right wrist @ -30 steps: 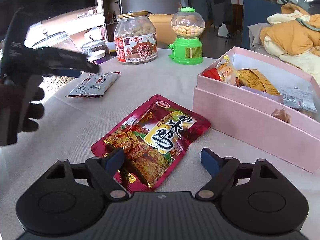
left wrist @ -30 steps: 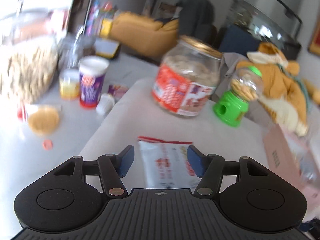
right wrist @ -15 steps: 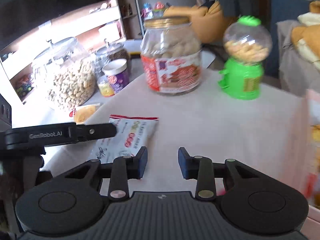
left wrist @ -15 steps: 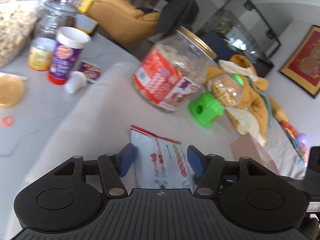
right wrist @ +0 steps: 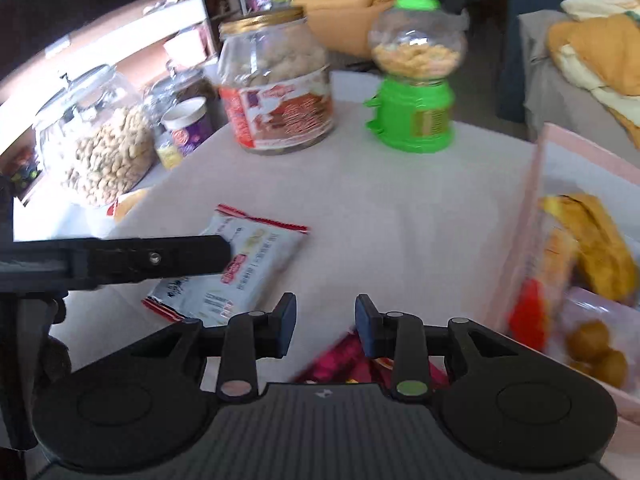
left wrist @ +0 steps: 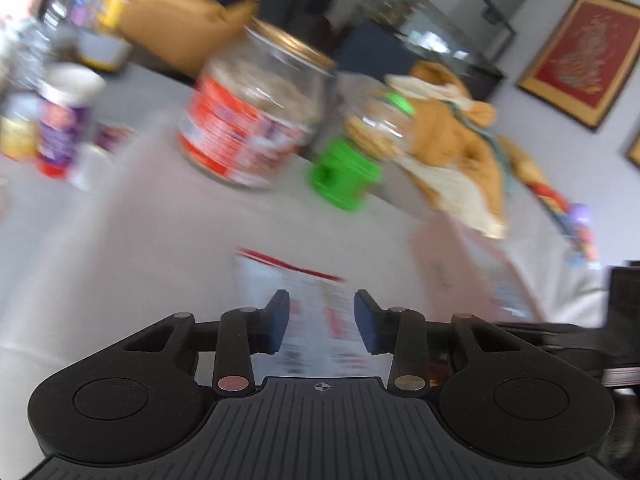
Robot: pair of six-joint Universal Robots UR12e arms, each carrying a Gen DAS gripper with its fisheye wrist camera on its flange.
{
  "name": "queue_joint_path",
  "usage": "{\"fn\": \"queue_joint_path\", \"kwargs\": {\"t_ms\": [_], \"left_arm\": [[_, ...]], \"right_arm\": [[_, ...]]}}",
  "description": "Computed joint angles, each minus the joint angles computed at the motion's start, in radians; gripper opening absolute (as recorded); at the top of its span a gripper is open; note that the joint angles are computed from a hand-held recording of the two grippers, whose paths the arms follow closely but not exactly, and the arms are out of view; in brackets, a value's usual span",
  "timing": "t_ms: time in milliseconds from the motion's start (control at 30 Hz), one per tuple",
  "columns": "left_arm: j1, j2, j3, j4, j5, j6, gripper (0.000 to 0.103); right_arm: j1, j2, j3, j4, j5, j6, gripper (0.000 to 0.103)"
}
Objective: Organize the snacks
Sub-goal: 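Grasp the white snack packet with the left tool while the right tool grasps the red duck pack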
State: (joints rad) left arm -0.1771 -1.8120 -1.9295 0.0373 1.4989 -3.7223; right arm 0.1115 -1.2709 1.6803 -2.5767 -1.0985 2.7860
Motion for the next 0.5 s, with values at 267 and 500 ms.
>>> {"fn": "queue_joint_path", "kwargs": {"t_ms": [267, 500], "left_arm": [[0.064, -0.006, -0.036, 0.023, -0.154, -0.124, 0.041], [0.078, -0.086, 0.025, 0.095, -0.354, -0.145, 0.042]], "right_arm": [[-0.001, -0.007, 0.016, 0.022, 0.099, -0.031, 0.038], [0.009, 0.006, 0.022, 0.003, 0.104, -0.042, 0.038]]}}
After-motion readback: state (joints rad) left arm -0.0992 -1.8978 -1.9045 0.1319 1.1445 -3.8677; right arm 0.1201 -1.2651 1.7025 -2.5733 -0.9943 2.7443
